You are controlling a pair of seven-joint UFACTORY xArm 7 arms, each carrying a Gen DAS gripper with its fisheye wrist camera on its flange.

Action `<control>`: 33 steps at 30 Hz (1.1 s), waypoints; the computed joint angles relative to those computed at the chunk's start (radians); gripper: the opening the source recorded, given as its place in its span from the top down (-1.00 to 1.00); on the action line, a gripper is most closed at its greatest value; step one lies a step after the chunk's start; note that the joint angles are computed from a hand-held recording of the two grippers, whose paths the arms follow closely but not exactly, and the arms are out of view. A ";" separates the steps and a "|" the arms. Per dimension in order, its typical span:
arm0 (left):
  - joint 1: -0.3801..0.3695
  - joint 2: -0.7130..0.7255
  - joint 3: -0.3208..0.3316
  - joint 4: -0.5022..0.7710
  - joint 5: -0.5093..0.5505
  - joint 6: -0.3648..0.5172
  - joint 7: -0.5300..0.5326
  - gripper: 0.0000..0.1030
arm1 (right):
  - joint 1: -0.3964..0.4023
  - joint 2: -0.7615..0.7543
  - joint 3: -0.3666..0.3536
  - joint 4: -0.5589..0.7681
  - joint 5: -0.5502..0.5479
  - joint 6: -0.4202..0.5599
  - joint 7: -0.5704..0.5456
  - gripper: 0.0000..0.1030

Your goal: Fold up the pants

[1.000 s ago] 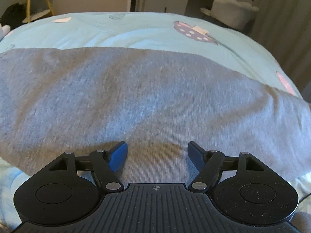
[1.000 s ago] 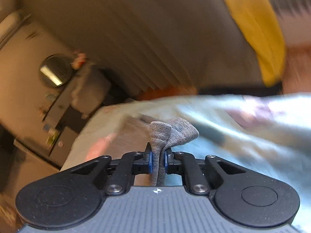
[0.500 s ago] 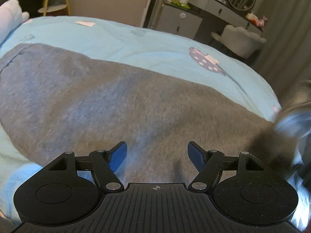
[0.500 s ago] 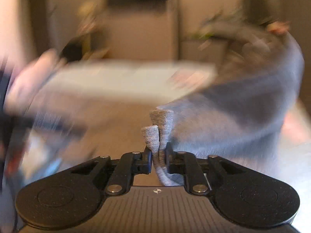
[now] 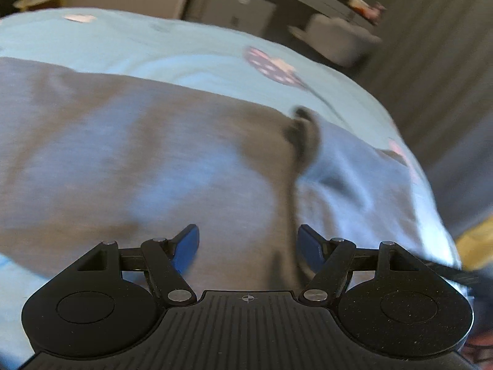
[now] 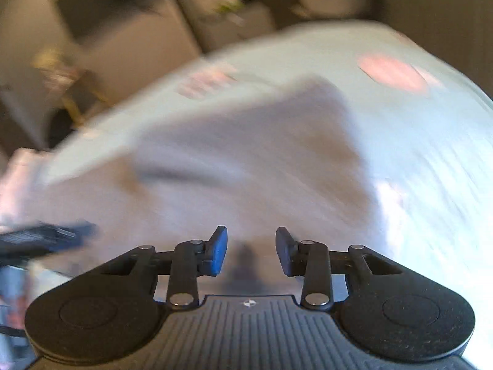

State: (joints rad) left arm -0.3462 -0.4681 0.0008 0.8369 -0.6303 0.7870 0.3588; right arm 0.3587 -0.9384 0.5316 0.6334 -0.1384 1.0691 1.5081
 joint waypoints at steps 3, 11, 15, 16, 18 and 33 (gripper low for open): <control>-0.033 0.047 -0.003 0.041 -0.049 0.024 0.005 -0.48 | 0.023 -0.136 0.016 -0.101 0.029 -0.050 0.105 0.40; -0.043 0.270 -0.059 0.193 -0.183 0.119 -0.081 -0.33 | 0.039 -0.269 0.031 -0.215 0.052 -0.132 0.226 0.39; -0.019 0.330 -0.079 0.205 -0.301 0.103 -0.075 -0.22 | 0.048 -0.291 0.023 -0.225 0.057 -0.144 0.230 0.39; -0.010 0.342 -0.081 0.211 -0.321 0.109 -0.088 -0.08 | 0.049 -0.300 0.024 -0.232 0.060 -0.151 0.236 0.39; 0.007 0.362 -0.091 0.222 -0.325 0.115 -0.124 0.38 | 0.052 -0.319 0.025 -0.256 0.065 -0.177 0.250 0.39; 0.056 0.269 -0.056 0.264 -0.316 0.218 0.032 0.74 | -0.005 -0.300 0.099 -0.152 -0.010 -0.090 0.241 0.00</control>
State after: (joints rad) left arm -0.2903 -0.1989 -0.0553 1.1005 -0.9458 1.0054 0.3907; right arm 0.3541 -1.2383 0.6307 0.4816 -0.1486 0.9796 1.7487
